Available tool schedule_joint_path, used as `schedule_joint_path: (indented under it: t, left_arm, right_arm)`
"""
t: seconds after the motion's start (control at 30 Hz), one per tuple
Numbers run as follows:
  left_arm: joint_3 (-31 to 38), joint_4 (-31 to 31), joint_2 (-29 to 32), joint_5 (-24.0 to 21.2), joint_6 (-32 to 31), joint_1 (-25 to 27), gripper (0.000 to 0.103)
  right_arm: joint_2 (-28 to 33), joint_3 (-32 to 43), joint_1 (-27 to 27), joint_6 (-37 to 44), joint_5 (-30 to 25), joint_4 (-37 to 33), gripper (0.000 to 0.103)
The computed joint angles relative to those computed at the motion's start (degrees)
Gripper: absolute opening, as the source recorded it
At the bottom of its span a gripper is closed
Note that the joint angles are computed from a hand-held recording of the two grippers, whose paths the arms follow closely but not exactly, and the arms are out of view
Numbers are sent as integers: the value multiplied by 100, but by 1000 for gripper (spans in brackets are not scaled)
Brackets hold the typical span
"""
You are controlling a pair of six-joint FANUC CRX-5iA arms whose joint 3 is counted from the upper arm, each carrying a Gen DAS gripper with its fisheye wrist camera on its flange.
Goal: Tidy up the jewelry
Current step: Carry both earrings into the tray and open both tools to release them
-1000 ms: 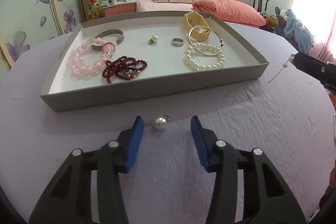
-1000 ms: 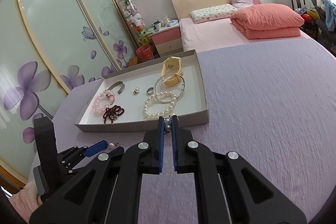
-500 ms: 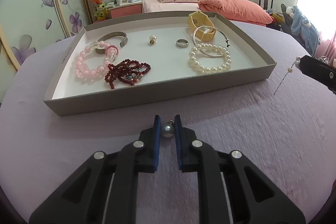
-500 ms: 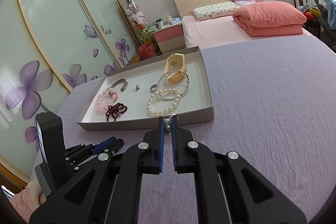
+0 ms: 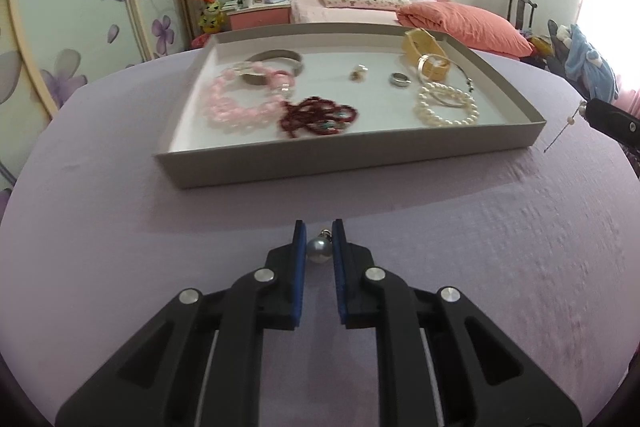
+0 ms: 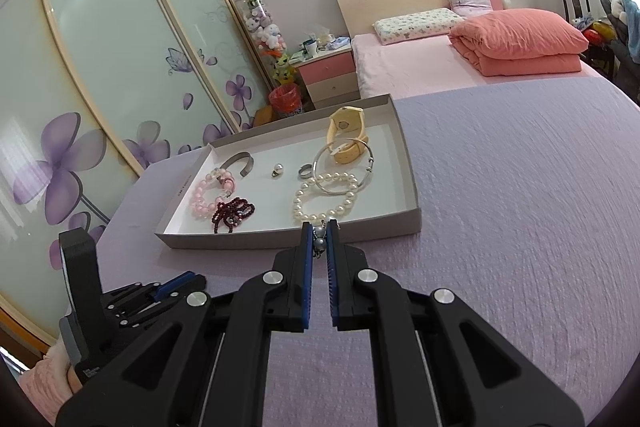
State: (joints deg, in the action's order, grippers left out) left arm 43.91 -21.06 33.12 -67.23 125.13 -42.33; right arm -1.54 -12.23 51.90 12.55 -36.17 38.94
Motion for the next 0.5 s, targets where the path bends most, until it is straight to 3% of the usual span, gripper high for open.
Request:
schedule_joint_path:
  t: [0.5]
  left_arm:
    - [-733, -627, -913, 427, 657, 86, 14]
  right_arm:
    - [292, 428, 184, 361, -92, 59, 8]
